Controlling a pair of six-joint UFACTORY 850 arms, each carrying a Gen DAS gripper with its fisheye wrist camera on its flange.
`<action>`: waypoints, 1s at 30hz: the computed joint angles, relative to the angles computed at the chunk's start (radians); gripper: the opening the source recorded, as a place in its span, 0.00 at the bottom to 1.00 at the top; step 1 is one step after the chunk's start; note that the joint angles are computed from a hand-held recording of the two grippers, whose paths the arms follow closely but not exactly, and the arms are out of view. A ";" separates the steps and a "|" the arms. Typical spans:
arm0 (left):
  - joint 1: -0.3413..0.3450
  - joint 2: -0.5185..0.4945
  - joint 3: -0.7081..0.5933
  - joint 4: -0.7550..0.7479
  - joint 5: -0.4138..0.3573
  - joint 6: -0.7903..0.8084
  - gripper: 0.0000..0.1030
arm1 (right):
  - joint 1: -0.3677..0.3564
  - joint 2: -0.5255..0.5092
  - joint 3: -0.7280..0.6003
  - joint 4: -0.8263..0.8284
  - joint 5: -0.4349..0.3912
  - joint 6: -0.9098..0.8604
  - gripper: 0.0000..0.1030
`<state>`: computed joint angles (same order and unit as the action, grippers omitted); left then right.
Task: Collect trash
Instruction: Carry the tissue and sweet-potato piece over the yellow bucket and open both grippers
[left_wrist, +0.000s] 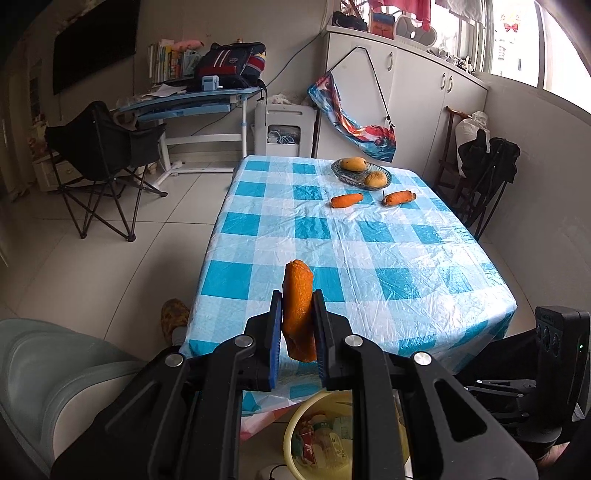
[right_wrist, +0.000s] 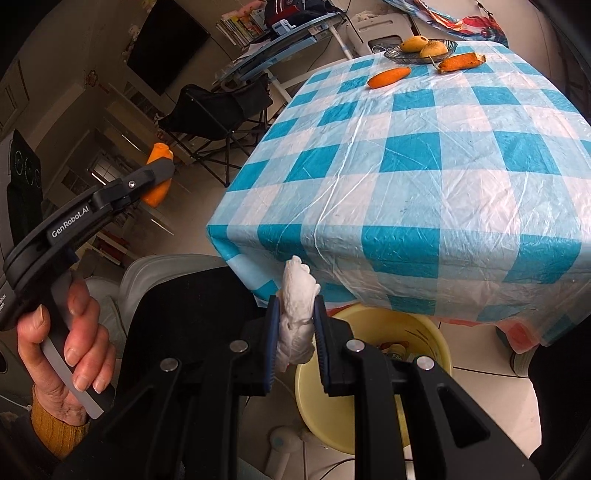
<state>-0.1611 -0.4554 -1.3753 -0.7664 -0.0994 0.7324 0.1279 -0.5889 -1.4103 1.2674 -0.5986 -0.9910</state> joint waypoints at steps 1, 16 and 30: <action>-0.001 0.005 0.006 -0.011 0.001 0.012 0.15 | 0.001 0.000 0.001 -0.002 0.001 0.000 0.20; 0.000 0.050 0.093 -0.184 -0.006 0.187 0.15 | 0.017 0.018 0.031 -0.096 0.059 0.093 0.37; -0.024 -0.036 0.118 0.342 -0.138 -0.287 0.43 | 0.026 0.078 0.103 0.018 0.311 0.038 0.57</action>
